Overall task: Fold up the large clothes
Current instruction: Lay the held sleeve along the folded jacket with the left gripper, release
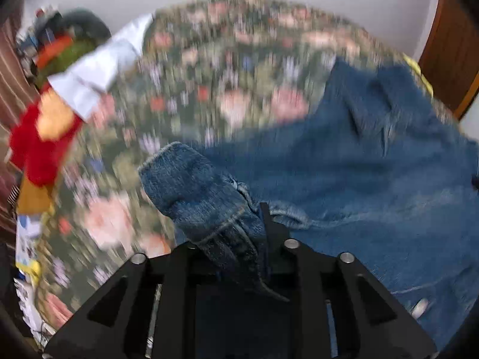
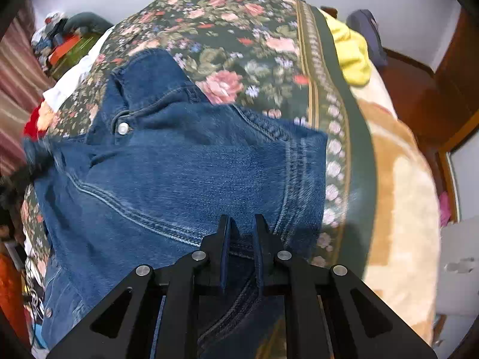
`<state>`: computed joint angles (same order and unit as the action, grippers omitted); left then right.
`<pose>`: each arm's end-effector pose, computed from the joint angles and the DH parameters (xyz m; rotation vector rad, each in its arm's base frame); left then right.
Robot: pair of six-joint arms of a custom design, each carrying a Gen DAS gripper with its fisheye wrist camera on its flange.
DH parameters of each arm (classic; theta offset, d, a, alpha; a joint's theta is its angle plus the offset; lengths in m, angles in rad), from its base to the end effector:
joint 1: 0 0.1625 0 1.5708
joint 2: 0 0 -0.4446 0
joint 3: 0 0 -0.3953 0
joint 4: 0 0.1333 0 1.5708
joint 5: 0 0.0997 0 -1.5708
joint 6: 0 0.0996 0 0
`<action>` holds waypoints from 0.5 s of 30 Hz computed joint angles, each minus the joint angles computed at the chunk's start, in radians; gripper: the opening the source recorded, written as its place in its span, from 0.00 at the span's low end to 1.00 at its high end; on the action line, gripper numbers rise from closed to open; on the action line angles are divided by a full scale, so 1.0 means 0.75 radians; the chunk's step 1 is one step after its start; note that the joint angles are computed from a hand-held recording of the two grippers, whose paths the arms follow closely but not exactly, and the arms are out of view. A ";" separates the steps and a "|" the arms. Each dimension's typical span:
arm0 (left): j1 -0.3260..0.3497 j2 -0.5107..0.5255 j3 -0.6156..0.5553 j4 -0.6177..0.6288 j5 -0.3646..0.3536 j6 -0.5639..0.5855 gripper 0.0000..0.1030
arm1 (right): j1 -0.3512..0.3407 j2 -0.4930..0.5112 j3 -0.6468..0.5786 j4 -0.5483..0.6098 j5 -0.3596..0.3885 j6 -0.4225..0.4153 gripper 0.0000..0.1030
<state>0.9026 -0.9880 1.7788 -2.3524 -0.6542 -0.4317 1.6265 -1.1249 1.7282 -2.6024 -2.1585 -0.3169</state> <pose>-0.2186 -0.6197 0.1912 0.2754 2.2741 -0.5816 0.1137 -0.6370 0.3054 0.2982 -2.4613 0.4360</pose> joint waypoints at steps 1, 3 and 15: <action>0.002 -0.010 0.029 0.019 0.028 -0.021 0.47 | -0.004 -0.005 0.014 -0.030 0.013 -0.015 0.10; -0.007 -0.022 0.076 0.052 0.120 -0.085 0.64 | -0.002 -0.007 0.026 -0.052 0.002 -0.051 0.10; -0.006 -0.249 0.251 0.022 -0.029 -0.193 0.82 | 0.054 0.024 0.085 -0.201 -0.213 -0.206 0.10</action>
